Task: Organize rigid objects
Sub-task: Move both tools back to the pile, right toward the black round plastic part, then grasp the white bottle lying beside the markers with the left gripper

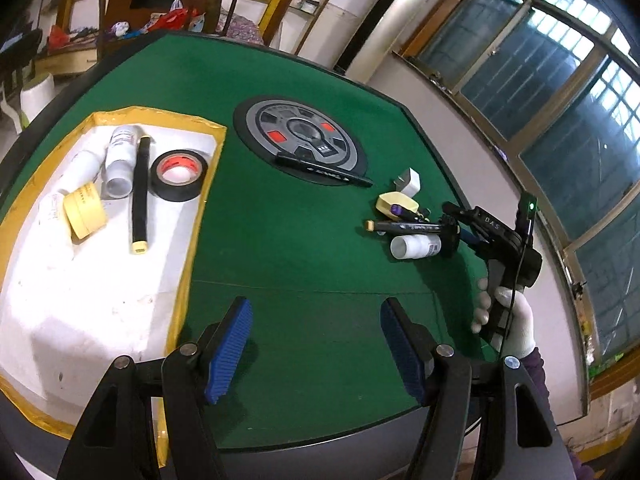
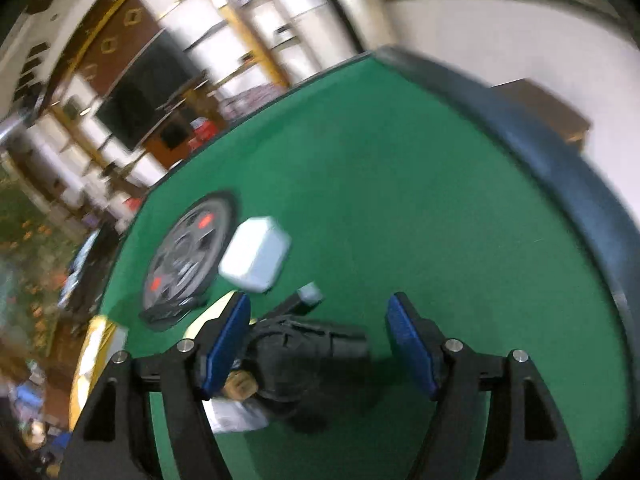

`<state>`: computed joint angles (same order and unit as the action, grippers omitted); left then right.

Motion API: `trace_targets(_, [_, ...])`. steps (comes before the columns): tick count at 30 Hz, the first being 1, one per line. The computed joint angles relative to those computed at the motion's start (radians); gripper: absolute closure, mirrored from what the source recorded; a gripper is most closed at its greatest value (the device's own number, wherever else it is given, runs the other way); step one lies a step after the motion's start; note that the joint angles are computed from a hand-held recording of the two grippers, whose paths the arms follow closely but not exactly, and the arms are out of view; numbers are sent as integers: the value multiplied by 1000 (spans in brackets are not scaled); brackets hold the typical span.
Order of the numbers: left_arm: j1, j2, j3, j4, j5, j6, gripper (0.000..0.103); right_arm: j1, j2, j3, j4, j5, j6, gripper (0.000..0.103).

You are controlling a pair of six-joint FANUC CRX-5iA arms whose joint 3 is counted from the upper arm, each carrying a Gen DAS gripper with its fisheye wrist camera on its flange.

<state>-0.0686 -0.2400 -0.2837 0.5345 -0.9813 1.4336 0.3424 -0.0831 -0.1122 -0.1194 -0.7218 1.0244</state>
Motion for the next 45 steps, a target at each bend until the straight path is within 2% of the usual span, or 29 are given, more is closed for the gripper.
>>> trace_targets(3, [-23,22,30,-38,2,22,33,18,8,31,-113,-26,161,31])
trace_targets(7, [-59,48,59,-82,6,47,33,-44,51,137,-429,-159,502,31])
trace_targets(10, [-99,81,93,-147,8,70,33,-62,42,146,-503,-166,587,31])
trace_targets(14, [-144,128,136,-224,-3,79,33,-68,19,115,-466,-112,537,31])
trace_targets(17, [-192,155,160,-272,10,46,33,-71,8,96,-429,-82,489,31])
trace_targets(22, [-271,191,190,-332,87,-89,33,-32,8,73,-325,-41,395,31])
trace_targets(26, [-295,271,245,-294,75,-186,32,-29,11,73,-314,-42,389,31])
trace_targets(32, [-358,330,331,-416,67,-156,30,-20,9,59,-271,-32,358,31])
trace_targets(35, [-345,336,324,-349,11,-225,30,-23,8,58,-275,-37,362,31])
trace_targets(37, [-350,330,332,-378,16,-182,30,-23,9,59,-274,-40,362,31])
trace_targets(38, [-336,321,320,-345,21,-184,30,-20,9,58,-268,-40,356,31])
trace_targets(40, [-289,306,278,-208,35,-205,30,-17,11,57,-254,-40,345,31])
trace_targets(42, [-269,313,274,-154,29,-187,30,-16,12,59,-253,-45,344,31])
trace_targets(45, [-283,346,316,-197,28,-103,25,-13,15,61,-244,-50,340,31])
